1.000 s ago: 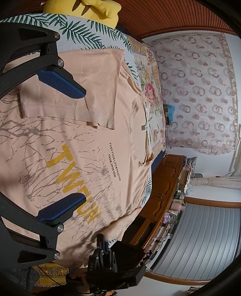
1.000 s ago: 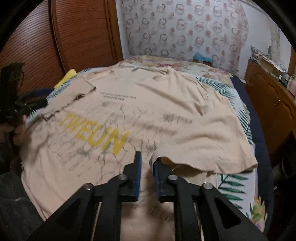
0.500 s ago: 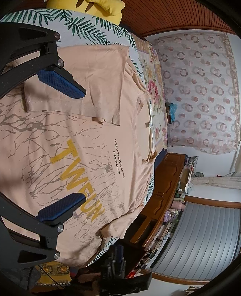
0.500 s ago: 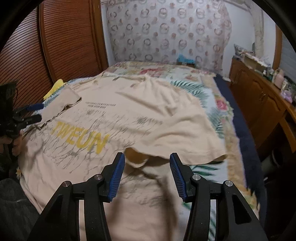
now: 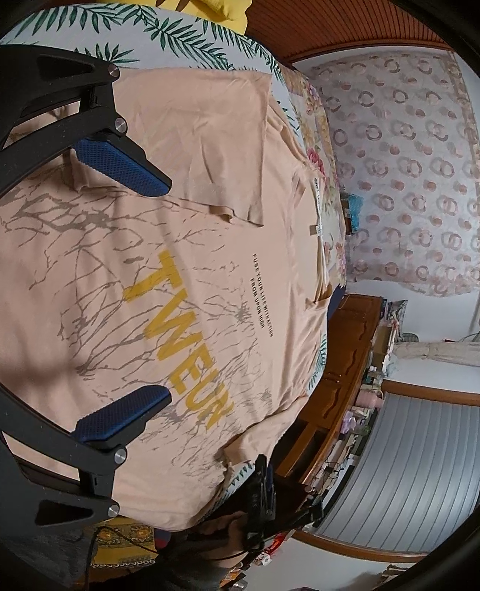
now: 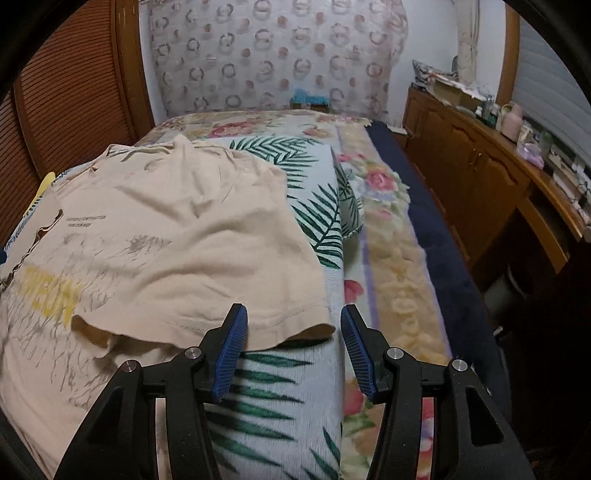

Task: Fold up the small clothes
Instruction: 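Grasp the sleeve near the right gripper and fold it inward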

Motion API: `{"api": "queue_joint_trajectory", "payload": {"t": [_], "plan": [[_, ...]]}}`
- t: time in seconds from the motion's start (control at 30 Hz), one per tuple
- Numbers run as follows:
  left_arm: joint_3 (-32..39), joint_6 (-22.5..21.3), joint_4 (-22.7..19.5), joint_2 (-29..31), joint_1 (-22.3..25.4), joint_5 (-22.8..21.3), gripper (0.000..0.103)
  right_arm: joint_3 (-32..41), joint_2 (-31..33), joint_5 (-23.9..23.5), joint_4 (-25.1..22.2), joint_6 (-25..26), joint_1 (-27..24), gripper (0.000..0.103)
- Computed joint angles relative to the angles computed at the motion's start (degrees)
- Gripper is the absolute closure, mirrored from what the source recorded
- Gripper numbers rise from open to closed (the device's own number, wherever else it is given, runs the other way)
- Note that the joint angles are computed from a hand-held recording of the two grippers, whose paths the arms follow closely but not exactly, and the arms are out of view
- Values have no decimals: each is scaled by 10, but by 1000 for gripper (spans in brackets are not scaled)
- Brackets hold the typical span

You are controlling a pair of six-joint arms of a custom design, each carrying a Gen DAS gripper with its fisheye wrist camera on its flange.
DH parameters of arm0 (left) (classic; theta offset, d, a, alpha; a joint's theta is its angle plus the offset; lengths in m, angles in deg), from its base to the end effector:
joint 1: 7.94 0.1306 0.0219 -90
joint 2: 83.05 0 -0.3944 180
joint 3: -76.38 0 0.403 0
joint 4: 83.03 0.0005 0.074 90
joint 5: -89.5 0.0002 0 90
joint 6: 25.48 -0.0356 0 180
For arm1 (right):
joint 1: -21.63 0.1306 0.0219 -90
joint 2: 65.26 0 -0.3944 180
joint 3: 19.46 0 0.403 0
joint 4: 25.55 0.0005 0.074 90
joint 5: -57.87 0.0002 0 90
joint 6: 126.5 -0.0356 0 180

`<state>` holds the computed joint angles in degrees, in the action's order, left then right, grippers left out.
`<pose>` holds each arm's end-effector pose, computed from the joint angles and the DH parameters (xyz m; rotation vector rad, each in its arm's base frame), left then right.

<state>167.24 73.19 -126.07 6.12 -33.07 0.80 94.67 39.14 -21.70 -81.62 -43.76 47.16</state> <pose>0.4532 -0.2140 0.4643 0.3431 2.2891 -0.3293 0.5375 0.2490 0.5017 -0.2897 2.3454 0.0602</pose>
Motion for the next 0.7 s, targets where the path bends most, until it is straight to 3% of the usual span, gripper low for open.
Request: {"api": "queue_joint_trajectory", "payload": {"t": [0.17,0.23,0.33,0.7], "plan": [[-4,2,-1,-1,1,2,1,24,18,-13,-9,26,4,60],[-3,4,-2,0,0,0,1,37,23,-20,-17,40,2,80],[-8,4,2,-7,0,6,1,75,47,-40,-39,56,1,97],[-15,8,9,-17,4,4,1,185,94,-127,-5,115,48,100]]}}
